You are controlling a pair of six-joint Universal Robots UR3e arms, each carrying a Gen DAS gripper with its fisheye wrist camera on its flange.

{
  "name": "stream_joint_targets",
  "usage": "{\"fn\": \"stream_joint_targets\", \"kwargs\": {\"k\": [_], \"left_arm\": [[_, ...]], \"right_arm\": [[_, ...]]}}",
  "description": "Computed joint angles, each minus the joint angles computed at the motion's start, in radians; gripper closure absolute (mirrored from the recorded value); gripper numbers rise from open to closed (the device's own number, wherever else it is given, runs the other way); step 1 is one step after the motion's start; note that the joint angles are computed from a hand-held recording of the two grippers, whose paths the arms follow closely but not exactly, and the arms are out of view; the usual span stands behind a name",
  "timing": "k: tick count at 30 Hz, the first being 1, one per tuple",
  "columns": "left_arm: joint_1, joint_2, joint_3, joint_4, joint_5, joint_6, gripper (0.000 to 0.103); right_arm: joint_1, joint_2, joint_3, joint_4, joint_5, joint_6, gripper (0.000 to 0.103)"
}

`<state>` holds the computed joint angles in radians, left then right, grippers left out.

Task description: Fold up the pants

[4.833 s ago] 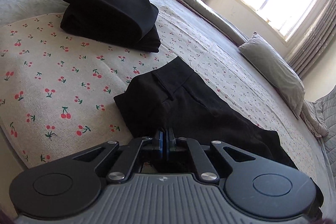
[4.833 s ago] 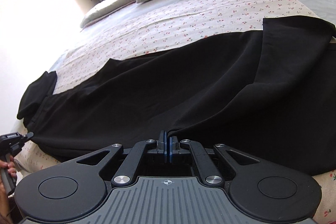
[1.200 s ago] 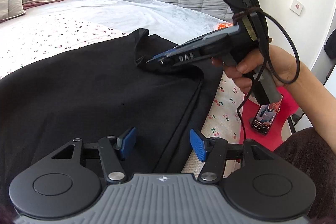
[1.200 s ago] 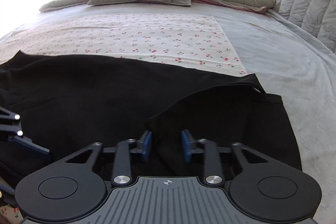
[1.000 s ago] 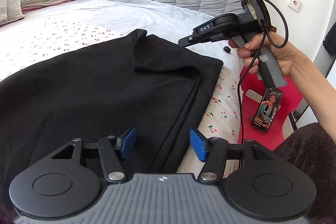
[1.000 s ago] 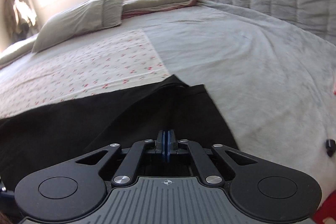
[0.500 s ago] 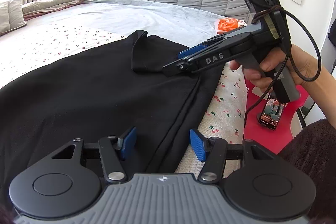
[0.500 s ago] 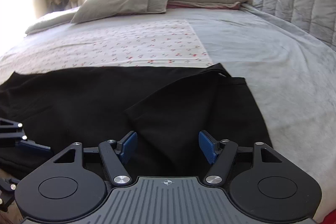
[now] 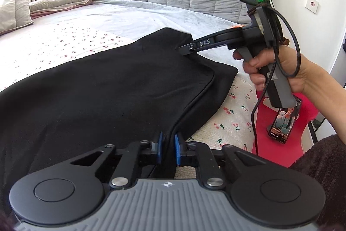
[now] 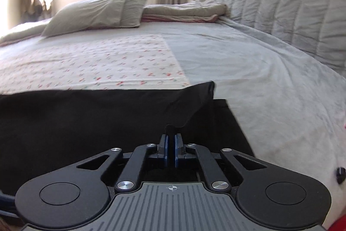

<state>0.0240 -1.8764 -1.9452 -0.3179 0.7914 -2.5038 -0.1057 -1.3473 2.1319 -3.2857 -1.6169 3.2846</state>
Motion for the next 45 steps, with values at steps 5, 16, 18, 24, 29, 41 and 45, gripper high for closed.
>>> {"fn": "stream_joint_targets", "kwargs": {"k": [5, 16, 18, 24, 29, 41, 45], "left_arm": [[0.023, 0.009, -0.005, -0.042, -0.037, 0.039, 0.093], [0.051, 0.060, -0.032, -0.081, -0.084, 0.083, 0.058], [0.029, 0.046, -0.006, -0.078, -0.064, 0.064, 0.058], [-0.086, -0.054, 0.101, -0.006, 0.052, -0.021, 0.060], [-0.173, -0.122, 0.162, 0.089, 0.135, -0.071, 0.065], [-0.239, -0.100, 0.139, 0.193, 0.263, -0.060, 0.100], [-0.254, -0.081, 0.138, 0.128, 0.264, -0.016, 0.100]], "right_arm": [[-0.248, -0.185, 0.180, 0.083, 0.217, 0.140, 0.100], [-0.548, -0.337, 0.375, 0.132, 0.608, 0.182, 0.078], [-0.566, -0.346, 0.393, 0.122, 0.633, 0.178, 0.057], [-0.443, -0.271, 0.334, 0.061, 0.473, 0.204, 0.062], [-0.385, -0.279, 0.297, 0.051, 0.375, 0.221, 0.100], [-0.328, -0.405, 0.254, 0.299, 0.248, 0.140, 0.100], [-0.282, -0.426, 0.253, 0.336, 0.160, 0.120, 0.100]]}}
